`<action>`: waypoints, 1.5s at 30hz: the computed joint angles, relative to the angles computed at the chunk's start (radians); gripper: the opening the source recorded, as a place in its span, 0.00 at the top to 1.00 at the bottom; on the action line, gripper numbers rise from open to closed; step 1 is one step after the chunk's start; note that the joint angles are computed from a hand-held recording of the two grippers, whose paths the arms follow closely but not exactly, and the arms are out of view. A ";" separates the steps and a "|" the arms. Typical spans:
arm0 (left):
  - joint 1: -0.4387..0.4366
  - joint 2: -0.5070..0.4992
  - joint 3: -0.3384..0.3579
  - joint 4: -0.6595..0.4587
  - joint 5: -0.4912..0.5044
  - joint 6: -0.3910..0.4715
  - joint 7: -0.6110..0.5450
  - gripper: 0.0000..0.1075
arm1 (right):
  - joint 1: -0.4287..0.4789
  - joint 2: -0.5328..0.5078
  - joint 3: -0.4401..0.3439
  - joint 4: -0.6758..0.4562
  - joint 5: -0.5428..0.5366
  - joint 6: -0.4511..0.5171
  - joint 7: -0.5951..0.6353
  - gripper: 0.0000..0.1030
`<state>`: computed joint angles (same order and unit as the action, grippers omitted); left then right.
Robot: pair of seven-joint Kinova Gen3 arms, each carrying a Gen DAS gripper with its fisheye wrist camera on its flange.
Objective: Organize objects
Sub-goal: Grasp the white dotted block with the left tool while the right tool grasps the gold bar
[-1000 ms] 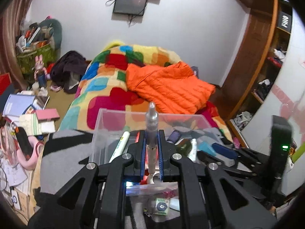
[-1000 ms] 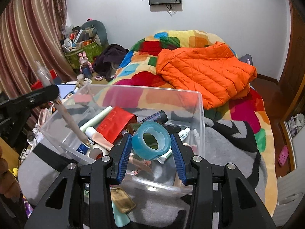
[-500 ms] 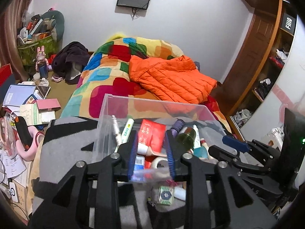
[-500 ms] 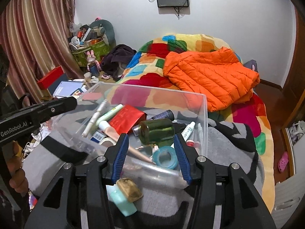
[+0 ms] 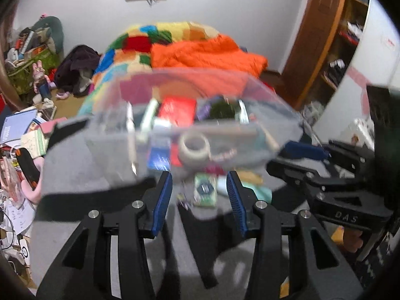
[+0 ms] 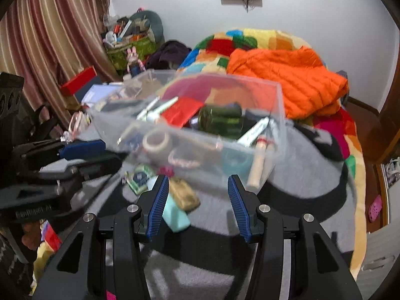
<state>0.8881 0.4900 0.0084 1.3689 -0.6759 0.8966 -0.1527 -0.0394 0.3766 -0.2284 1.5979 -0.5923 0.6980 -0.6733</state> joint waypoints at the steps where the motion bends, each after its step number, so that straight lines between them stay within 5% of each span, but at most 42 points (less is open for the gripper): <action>1: -0.010 0.005 0.008 0.003 0.013 -0.012 -0.009 0.59 | -0.008 0.008 0.005 -0.005 0.009 0.009 -0.010 0.56; 11: -0.056 0.047 0.006 -0.007 0.120 -0.083 -0.117 0.67 | -0.021 0.108 -0.001 -0.098 0.054 0.100 -0.072 0.57; 16: -0.055 0.045 -0.010 0.008 0.138 -0.101 -0.121 0.77 | 0.021 0.154 -0.018 -0.157 0.009 0.202 -0.051 0.73; 35: 0.036 -0.056 0.006 0.161 0.016 -0.093 0.085 0.78 | 0.026 -0.012 0.020 0.059 0.062 0.019 0.035 0.79; 45: 0.035 -0.010 0.033 0.098 0.005 -0.010 0.061 0.77 | -0.025 0.002 0.030 0.063 0.112 -0.042 -0.046 0.79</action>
<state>0.9230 0.4802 0.0411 1.4668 -0.6706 0.8862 -0.0912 -0.0640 0.3790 -0.1984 1.6609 -0.4807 0.6557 -0.7195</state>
